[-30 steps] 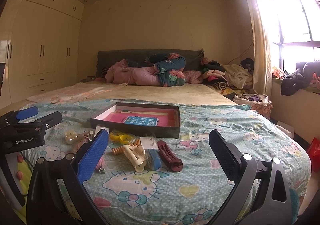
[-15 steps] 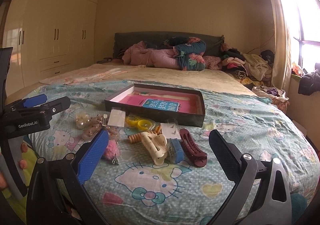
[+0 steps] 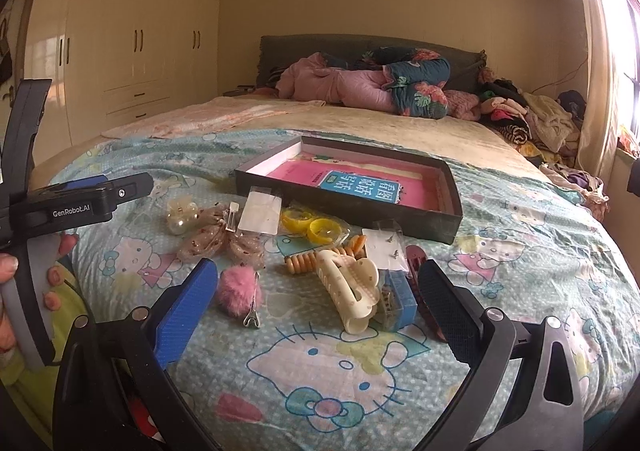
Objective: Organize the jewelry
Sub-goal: 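Grasp the cream claw clip with the right tool while the left grasps the bagged hair tie, then carry the claw clip and bagged hair tie into the tray and release both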
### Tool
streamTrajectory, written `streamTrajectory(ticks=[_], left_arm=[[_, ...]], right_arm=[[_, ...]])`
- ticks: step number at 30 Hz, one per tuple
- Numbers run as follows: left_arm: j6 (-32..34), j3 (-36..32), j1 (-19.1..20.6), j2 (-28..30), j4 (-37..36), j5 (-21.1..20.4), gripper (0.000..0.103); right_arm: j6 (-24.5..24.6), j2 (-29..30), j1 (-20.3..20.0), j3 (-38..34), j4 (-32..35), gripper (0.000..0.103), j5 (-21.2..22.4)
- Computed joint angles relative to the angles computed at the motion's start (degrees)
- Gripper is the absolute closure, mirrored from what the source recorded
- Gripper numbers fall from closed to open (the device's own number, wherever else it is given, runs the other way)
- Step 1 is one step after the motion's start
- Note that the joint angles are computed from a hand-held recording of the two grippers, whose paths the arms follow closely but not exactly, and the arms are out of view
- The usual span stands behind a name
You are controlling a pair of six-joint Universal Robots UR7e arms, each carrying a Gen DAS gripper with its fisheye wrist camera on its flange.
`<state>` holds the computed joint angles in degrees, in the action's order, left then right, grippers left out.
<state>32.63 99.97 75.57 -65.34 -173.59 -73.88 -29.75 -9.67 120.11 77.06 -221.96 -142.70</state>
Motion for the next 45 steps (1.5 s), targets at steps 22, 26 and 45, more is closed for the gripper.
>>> streamTrajectory(ticks=[22, 26, 45], left_arm=[[-2.0, -12.2, 1.5, 8.2, 13.8, 8.3, 0.011], [-2.1, -13.4, 2.0, 8.5, 15.9, 6.6, 0.015], [-2.0, -17.2, 2.3, 9.9, 23.6, 1.4, 0.072]], right_arm=[[1.0, -0.3, -4.9, -5.1, 16.1, 0.033, -0.6], [0.6, 0.2, -5.5, -6.5, 20.0, 0.047, -2.1], [10.7, -5.9, -7.0, 0.6, 22.3, 0.069, 6.1]])
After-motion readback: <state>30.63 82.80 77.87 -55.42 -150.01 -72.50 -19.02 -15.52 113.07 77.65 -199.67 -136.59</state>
